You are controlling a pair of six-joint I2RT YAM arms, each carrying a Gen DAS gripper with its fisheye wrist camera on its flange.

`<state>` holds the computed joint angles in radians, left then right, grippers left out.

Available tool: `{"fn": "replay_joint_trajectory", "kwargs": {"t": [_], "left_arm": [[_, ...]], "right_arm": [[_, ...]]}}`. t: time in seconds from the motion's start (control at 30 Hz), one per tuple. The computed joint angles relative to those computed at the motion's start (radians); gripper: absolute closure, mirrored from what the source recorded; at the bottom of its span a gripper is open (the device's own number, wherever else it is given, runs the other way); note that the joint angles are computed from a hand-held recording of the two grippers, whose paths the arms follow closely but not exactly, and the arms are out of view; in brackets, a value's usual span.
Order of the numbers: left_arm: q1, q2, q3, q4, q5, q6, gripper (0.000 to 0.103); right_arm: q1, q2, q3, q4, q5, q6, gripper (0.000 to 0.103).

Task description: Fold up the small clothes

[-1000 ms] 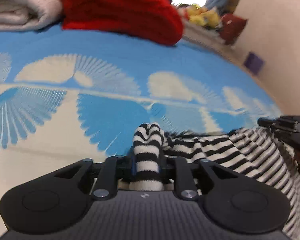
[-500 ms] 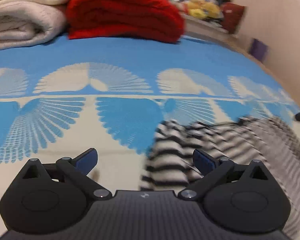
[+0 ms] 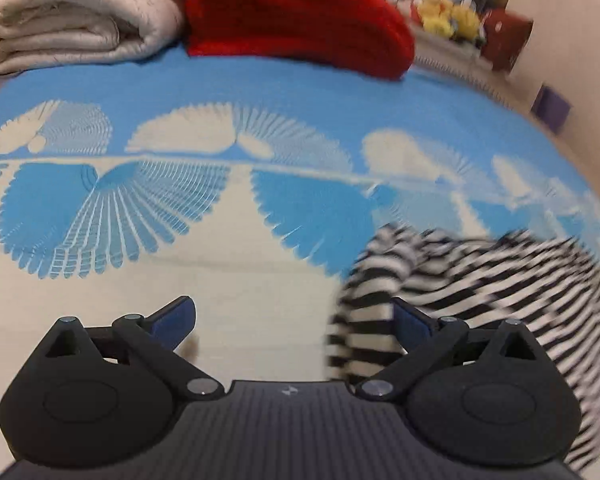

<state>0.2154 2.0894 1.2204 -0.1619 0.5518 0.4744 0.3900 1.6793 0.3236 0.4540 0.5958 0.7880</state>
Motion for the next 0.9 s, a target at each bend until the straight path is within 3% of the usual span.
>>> {"fn": "replay_joint_trajectory", "kwargs": {"t": [0.1,0.17,0.23,0.3,0.4,0.5,0.6,0.67,0.77,0.9], "left_arm": [[0.013,-0.176,-0.12,-0.035,-0.012,-0.043,0.001],[0.035,-0.34,-0.256,-0.042,-0.028,-0.07,0.001],[0.095,-0.534,-0.441,-0.02,0.013,-0.066,0.001],[0.16,-0.682,-0.582,-0.037,0.06,-0.021,0.0],[0.251,-0.78,-0.735,-0.077,0.101,0.08,0.0],[0.274,-0.826,-0.896,0.031,0.029,0.088,0.0],[0.268,-0.909,-1.029,0.14,-0.028,0.103,0.0],[0.253,-0.932,-1.066,0.167,-0.033,0.119,0.0],[0.229,-0.92,-1.088,0.219,-0.045,0.1,0.0],[0.199,-0.821,-1.078,0.319,-0.078,0.08,0.0]], "right_arm": [[0.197,-0.333,-0.058,-0.319,0.104,0.233,0.016],[0.362,-0.454,-0.029,-0.544,0.183,0.439,0.015],[0.566,-0.404,0.069,-0.774,0.262,0.73,0.014],[0.714,-0.268,0.168,-0.915,0.301,0.978,0.012],[0.824,-0.044,0.267,-0.923,0.292,1.154,0.012],[0.859,0.079,0.345,-0.915,0.229,1.143,0.014],[0.924,0.157,0.442,-1.024,0.305,1.18,0.014],[0.938,0.202,0.489,-1.058,0.323,1.168,0.014],[0.922,0.203,0.479,-1.002,0.302,1.108,0.014],[0.904,0.211,0.474,-0.993,0.278,1.098,0.014]]}}
